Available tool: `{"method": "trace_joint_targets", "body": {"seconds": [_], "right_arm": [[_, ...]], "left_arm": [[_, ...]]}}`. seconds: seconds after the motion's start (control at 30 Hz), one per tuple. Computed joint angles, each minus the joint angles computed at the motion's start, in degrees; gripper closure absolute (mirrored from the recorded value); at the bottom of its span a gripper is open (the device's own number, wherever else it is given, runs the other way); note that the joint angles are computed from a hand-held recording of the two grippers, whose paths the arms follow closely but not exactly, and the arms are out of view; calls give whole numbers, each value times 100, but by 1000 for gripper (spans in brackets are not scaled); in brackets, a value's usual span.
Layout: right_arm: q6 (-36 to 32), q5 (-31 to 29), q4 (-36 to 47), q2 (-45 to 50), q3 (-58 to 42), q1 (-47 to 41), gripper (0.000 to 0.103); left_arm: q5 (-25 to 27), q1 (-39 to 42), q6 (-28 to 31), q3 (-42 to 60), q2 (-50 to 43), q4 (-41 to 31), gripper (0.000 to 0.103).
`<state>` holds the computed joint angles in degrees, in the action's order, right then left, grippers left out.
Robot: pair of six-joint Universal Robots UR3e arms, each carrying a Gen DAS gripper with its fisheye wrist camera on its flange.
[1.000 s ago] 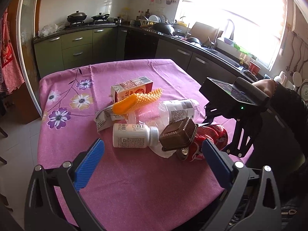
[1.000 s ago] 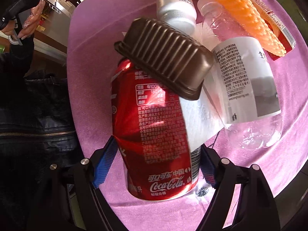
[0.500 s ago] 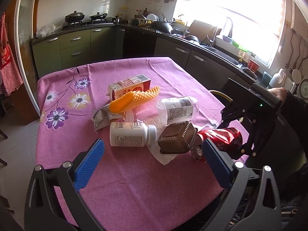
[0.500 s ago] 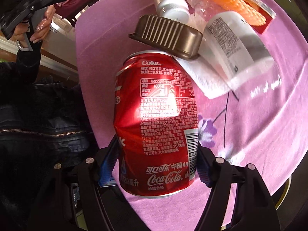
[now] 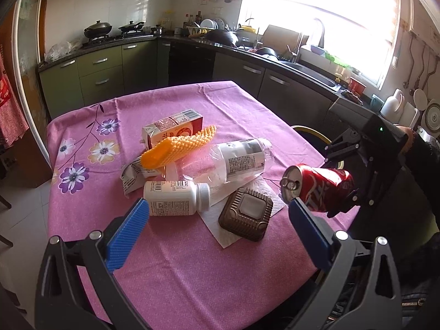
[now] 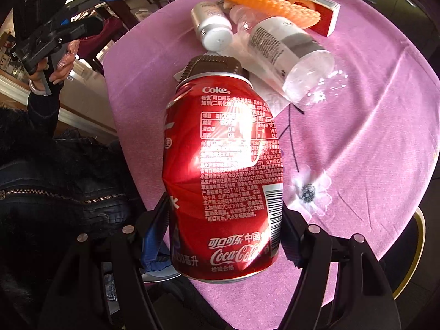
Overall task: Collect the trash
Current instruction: 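Lift the Coca-Cola can, carry it over the bin and release it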
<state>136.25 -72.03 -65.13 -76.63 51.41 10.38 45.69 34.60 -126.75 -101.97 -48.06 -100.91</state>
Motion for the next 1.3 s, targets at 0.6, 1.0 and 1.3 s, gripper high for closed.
{"method": "trace_joint_targets", "body": {"seconds": [0.6,1.0,1.3], "right_arm": [[1135,-1175,-1607,-287,986,-3095,33],[2291,-1151,-2686,653,1238,-3428,31],[2342,-415,-2810,-1674,3029,-3577,31]], "left_arm": [[245,-1122,-642,-135,-500,1124,6],[668,-1843,-1011,-133,-775,1640,6],[820,-2266,-1094,-242,-1099,1928,6]]}}
